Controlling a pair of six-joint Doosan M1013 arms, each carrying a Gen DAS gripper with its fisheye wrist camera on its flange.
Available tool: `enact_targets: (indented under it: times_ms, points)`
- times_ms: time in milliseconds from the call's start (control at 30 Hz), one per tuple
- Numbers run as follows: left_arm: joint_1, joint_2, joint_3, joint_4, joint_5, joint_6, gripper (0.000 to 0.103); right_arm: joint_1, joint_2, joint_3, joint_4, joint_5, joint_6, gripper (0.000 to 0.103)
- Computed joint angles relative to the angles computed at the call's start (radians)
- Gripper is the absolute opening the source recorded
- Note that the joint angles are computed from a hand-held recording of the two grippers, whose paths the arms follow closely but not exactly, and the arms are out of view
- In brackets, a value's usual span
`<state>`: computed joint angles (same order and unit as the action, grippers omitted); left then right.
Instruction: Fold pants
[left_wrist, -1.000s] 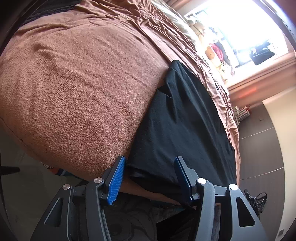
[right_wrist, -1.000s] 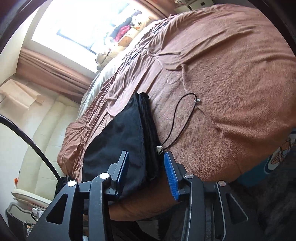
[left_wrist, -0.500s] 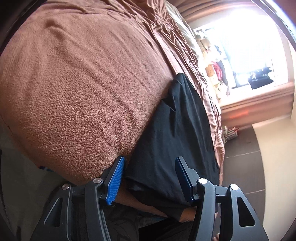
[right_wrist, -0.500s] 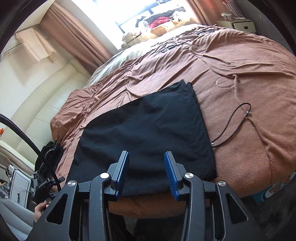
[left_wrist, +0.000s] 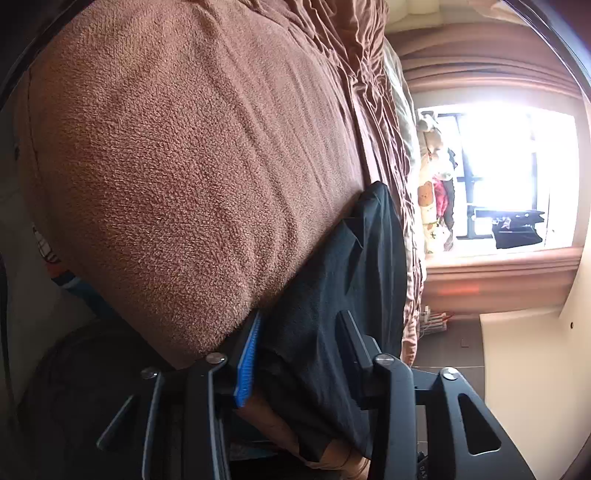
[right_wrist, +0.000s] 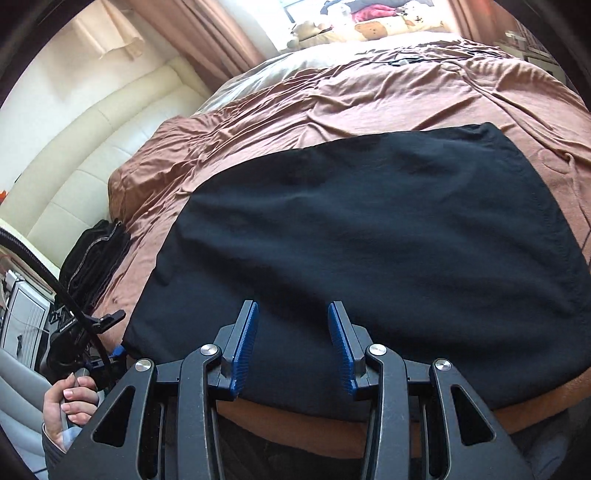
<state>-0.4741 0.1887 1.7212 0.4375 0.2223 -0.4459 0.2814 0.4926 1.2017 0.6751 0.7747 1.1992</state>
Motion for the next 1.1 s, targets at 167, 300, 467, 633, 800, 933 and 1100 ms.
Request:
enact_targets:
  times_ms: [167,300,467,633,800,933,1100]
  points:
    - [0.003,0.006,0.0,-0.09,0.0,0.106,0.011,0.031,0.051,-0.077,-0.075,0.015,0.006,0.036]
    - [0.001,0.008,-0.016,-0.117,0.021,0.166,0.009,0.052,0.077,-0.118,-0.115,0.04,0.005,0.025]
    - [-0.001,0.007,-0.022,-0.086,0.013,0.162,0.009,0.076,0.113,-0.165,-0.225,0.057,0.054,0.018]
    - [0.006,0.016,-0.036,-0.154,-0.001,0.24,0.009,0.076,0.136,-0.188,-0.345,0.066,0.17,0.002]
    - [0.015,0.032,-0.038,-0.335,-0.039,0.397,0.029,0.076,0.136,-0.185,-0.399,0.049,0.214,0.0]
    - [0.012,0.041,-0.037,-0.344,-0.065,0.404,0.03,0.081,0.125,-0.165,-0.412,0.033,0.227,0.0]
    - [0.011,0.047,-0.034,-0.265,-0.068,0.33,0.012,0.075,0.119,-0.165,-0.397,0.055,0.249,0.0]
